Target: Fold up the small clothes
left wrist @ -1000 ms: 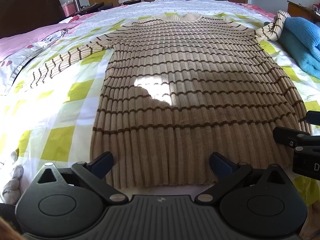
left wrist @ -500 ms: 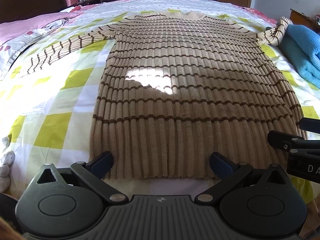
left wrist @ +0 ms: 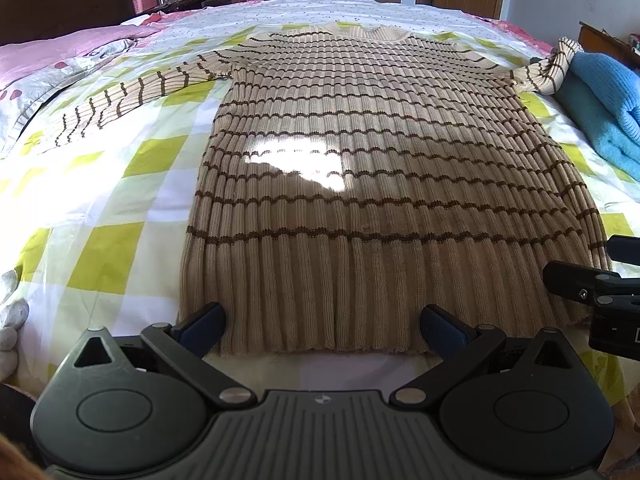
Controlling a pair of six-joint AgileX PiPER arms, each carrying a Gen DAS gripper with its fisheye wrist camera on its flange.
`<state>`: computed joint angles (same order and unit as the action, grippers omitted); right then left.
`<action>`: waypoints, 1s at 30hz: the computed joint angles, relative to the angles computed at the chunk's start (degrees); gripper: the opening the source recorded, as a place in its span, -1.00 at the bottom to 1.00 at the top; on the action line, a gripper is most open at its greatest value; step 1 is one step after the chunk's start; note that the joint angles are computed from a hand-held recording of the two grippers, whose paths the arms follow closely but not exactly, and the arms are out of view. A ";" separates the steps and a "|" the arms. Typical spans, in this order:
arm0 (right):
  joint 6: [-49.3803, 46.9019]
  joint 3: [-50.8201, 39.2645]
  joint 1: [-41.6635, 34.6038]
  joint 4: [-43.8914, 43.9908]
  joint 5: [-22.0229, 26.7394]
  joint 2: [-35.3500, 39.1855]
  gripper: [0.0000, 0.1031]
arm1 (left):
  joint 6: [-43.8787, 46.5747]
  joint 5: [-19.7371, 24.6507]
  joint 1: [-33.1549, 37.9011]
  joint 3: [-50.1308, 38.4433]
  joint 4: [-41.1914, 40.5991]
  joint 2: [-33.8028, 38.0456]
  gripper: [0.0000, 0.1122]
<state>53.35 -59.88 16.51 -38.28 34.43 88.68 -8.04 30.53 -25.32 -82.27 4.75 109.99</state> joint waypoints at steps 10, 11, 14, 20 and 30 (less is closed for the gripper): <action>-0.62 -0.34 1.29 -0.34 0.88 -3.06 0.50 | 2.61 0.92 -0.19 0.64 -1.07 -2.73 0.84; -1.14 -0.22 1.10 0.06 0.80 -3.57 0.50 | 1.73 0.53 -0.50 0.84 0.14 -3.30 0.84; -3.66 -0.12 0.00 2.41 0.31 -4.93 0.50 | -0.65 -0.03 -1.37 0.99 3.19 -4.72 0.84; -8.36 -0.97 -2.16 4.88 -1.52 -7.20 0.50 | -4.01 2.36 -2.83 -2.08 7.82 -5.57 0.84; -10.38 -1.96 -8.20 7.50 -4.67 -9.19 0.51 | -0.13 5.90 -4.45 -14.65 6.77 -2.21 0.84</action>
<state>42.97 -61.84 8.31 -30.78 29.76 79.50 -8.17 36.42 -29.77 -96.92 11.52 107.78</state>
